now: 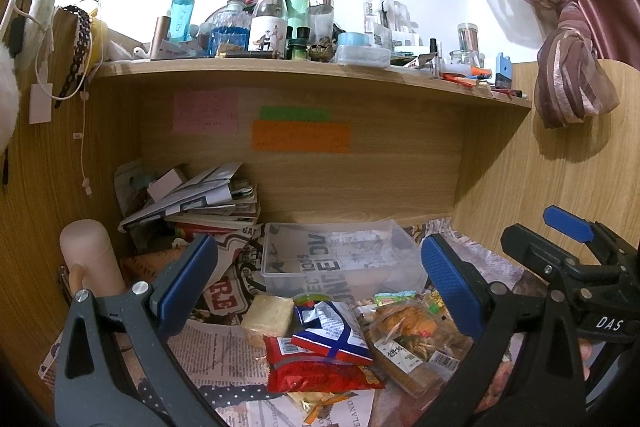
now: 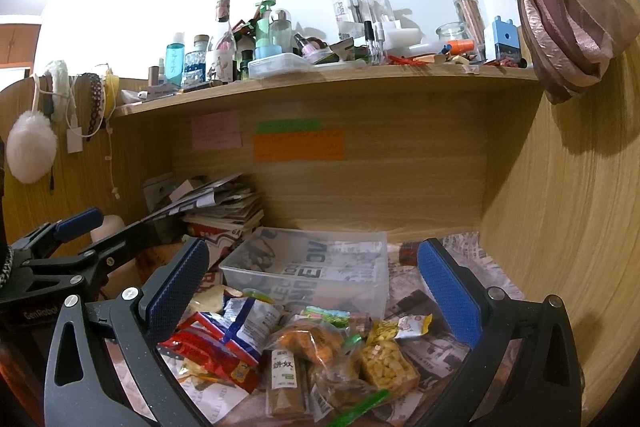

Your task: Organize snacks

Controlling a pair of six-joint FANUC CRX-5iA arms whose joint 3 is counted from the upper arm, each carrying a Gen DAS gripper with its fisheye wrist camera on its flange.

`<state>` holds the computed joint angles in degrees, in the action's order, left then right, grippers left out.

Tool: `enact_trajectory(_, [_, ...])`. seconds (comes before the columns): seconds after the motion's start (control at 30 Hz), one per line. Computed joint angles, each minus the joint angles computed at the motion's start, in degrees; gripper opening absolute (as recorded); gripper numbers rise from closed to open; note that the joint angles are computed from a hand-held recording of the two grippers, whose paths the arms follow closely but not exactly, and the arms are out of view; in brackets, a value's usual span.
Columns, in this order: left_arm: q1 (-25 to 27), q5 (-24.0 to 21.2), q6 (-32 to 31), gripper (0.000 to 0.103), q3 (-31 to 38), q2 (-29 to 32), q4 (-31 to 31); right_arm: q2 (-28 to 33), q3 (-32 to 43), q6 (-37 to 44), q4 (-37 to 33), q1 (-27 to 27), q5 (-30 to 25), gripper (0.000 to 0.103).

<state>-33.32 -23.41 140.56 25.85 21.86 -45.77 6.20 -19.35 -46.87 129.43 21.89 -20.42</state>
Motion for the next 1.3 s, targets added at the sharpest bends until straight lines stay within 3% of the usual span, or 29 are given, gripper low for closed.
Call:
enact_trajectory(0.23, [1.2, 0.06, -2.71, 0.103, 0.09, 0.82, 2.92, 0.64, 0.09, 2.02, -2.5, 0.25, -0.21, 0.103])
enact_trajectory(0.43, [4.04, 0.45, -11.64, 0.103, -0.18, 2.65, 12.76, 1.87, 0.06, 8.56, -10.38, 0.83, -0.01, 0.103])
enact_trajectory(0.63, [7.16, -0.84, -26.17, 0.103, -0.27, 5.94, 27.74, 4.03, 0.64, 23.64, -28.06, 2.37, 1.28, 0.103])
enact_trajectory(0.87, [9.14, -6.66, -39.41, 0.103, 3.85, 12.28, 41.86, 7.2, 4.3, 49.46, -59.48, 5.8, 1.11, 0.103])
enact_trajectory(0.97, [9.39, -8.34, -42.94, 0.103, 6.12, 14.82, 45.66, 8.8, 6.9, 57.83, -69.37, 6.89, -1.12, 0.103])
enact_trajectory(1.1, [9.23, -11.79, -45.45, 0.103, 10.69, 18.25, 48.05, 10.4, 10.0, 66.33, -78.56, 7.51, -3.94, 0.103])
enact_trajectory(1.2, [9.03, -14.2, -46.05, 0.103, 14.28, 20.72, 48.54, 10.72, 10.54, 68.68, -81.69, 7.0, -3.68, 0.102])
enact_trajectory(1.3, [9.03, -16.57, -45.58, 0.097, 17.81, 23.12, 48.57, 10.91, 11.37, 69.98, -84.01, 6.6, -4.47, 0.094])
